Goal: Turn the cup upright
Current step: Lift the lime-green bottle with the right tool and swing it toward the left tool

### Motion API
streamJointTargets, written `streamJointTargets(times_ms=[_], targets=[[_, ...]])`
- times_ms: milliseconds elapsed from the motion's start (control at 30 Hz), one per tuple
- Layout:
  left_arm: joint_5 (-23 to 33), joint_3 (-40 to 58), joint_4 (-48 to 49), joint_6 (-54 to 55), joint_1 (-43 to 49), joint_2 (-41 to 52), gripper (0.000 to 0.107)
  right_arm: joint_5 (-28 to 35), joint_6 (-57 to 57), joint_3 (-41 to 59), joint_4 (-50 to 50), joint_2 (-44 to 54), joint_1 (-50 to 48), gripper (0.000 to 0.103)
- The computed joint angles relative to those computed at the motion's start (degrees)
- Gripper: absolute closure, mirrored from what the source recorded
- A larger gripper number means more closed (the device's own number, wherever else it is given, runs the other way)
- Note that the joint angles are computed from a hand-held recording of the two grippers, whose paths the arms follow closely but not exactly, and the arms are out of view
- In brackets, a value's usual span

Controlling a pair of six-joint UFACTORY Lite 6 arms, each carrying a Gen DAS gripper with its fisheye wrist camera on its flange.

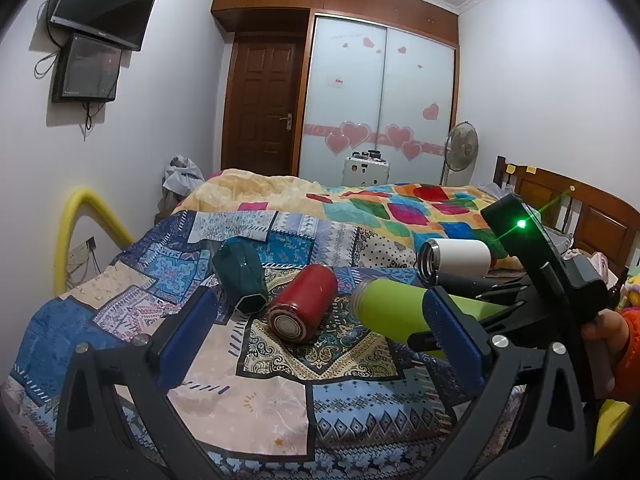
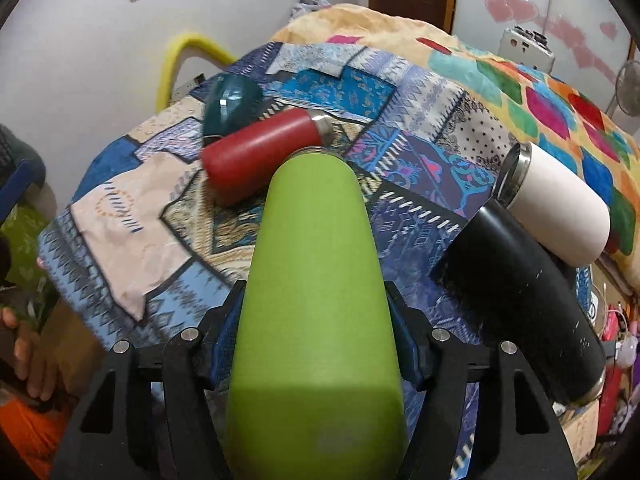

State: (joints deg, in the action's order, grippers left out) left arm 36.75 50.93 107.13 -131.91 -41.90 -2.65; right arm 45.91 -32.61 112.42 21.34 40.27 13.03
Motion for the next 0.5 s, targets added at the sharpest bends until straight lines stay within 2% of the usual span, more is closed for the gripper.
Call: streamJointTargets(times_ms=[233,500], targets=[[2.39,-0.73,-4.12,3.94,-3.21,-1.45,0.004,-5.54,-7.08,-13.67,6.51,-9.08,0.57,0.042],[1.67,0.07,-5.96,4.70,-3.33,0.67,0.004,-11.67,-11.97,-21.09,9.79,-11.57,2.23,0.042]])
